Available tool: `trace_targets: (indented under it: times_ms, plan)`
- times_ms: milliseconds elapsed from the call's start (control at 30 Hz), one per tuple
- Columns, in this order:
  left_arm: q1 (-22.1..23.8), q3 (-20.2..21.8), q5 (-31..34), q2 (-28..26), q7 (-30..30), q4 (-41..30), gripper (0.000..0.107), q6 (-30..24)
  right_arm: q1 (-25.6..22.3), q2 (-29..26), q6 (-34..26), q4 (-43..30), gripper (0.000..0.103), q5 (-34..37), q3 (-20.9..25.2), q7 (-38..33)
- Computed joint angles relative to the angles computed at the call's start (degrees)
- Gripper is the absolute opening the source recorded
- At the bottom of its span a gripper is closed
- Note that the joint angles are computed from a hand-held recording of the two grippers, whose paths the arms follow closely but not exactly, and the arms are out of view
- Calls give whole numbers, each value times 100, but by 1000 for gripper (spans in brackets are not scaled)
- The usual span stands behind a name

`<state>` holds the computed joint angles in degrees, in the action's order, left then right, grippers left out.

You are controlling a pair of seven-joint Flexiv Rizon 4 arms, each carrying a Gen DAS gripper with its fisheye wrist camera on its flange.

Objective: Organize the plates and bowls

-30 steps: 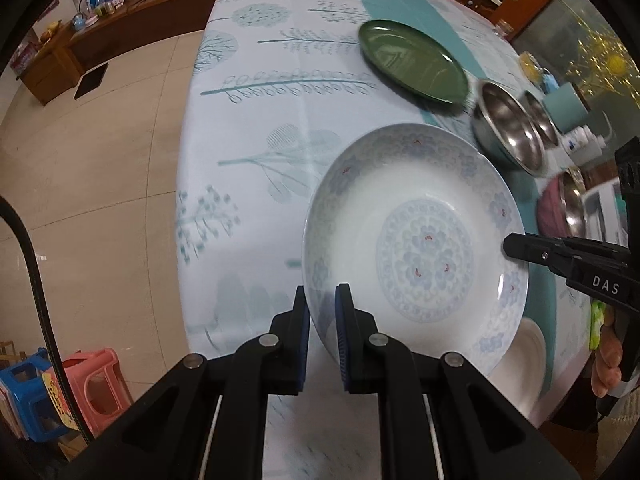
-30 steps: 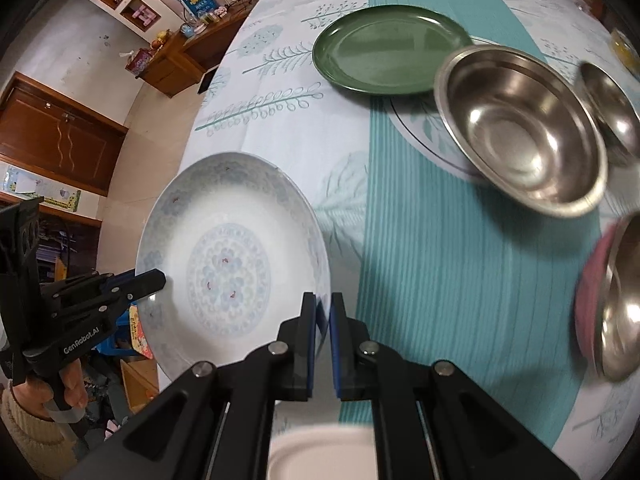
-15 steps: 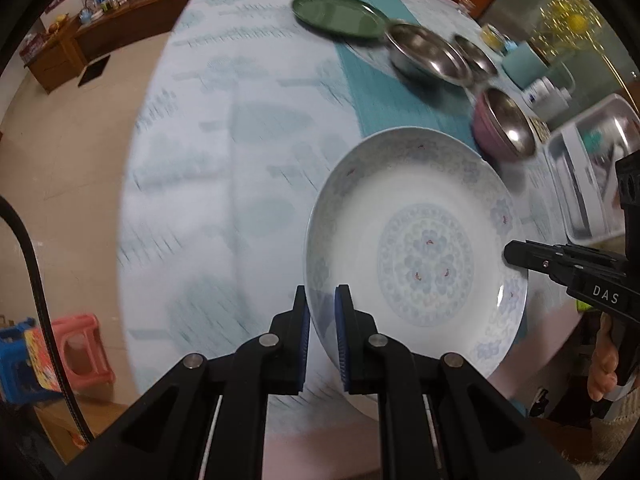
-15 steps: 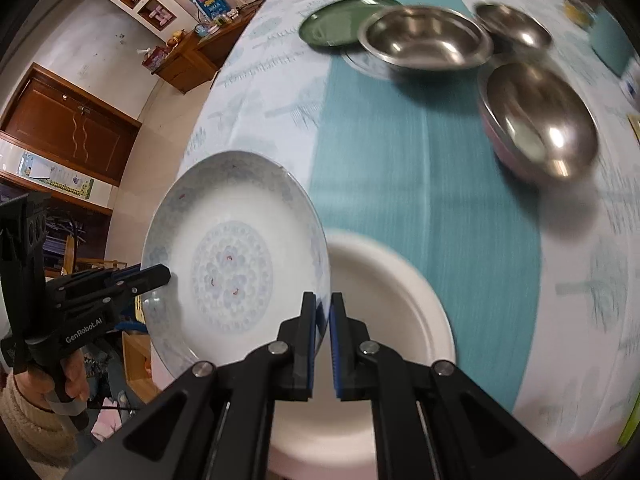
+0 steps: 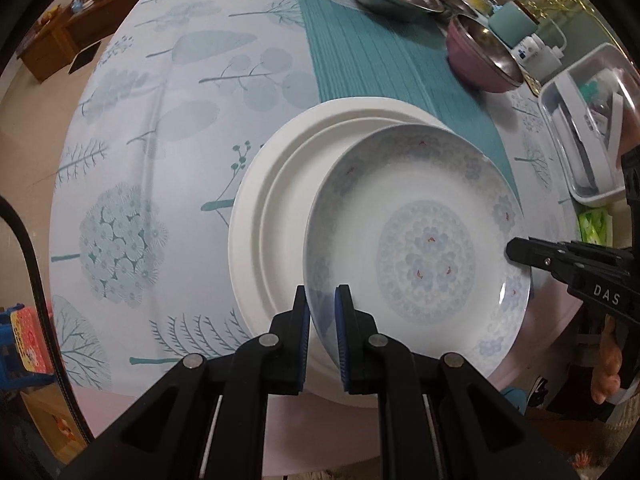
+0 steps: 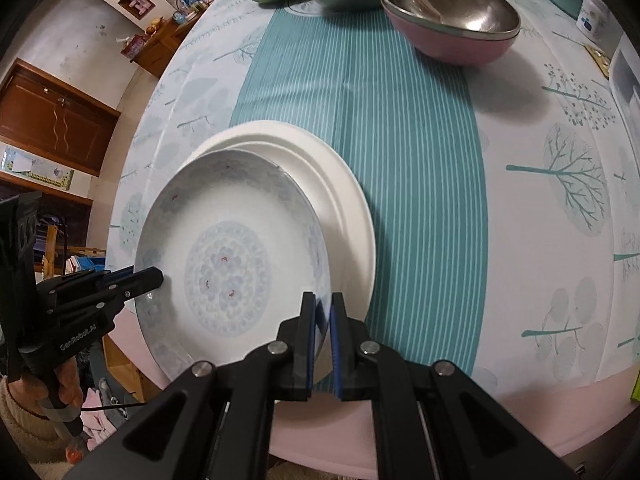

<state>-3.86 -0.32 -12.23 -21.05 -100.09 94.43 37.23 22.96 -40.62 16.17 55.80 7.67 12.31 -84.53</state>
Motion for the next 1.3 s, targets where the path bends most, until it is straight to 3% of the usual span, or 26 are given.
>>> trace_targets:
  times_ms: [433,500,533,600,667,733,900,1133,1300]
  plan:
    - [-52,79,394,-320,-169,-295,11,89,147,-256,-14,-188,8,-222,-67,-74]
    - [-45,57,358,-329,-135,-277,20,162,178,-237,-8,-156,9,-297,-86,-120]
    - [-39,48,332,-334,-119,-275,31,191,201,-226,-2,-139,9,-341,-101,-122]
    - [-51,43,306,-300,-115,-232,42,338,285,-205,-9,-104,10,-500,-151,-138]
    - [-93,65,370,-255,-148,-226,63,418,366,-140,61,12,10,-685,-203,-196]
    - [-157,105,490,-238,-270,-280,69,425,403,-55,163,144,13,-805,-218,-243]
    - [-190,79,524,-186,-346,-330,69,359,410,150,383,391,23,-954,-215,-277]
    - [-245,64,519,79,-516,-271,69,200,373,417,572,657,23,-1042,-169,-474]
    - [-487,192,1256,229,-902,-587,72,89,302,633,744,820,23,-1037,-135,-655]
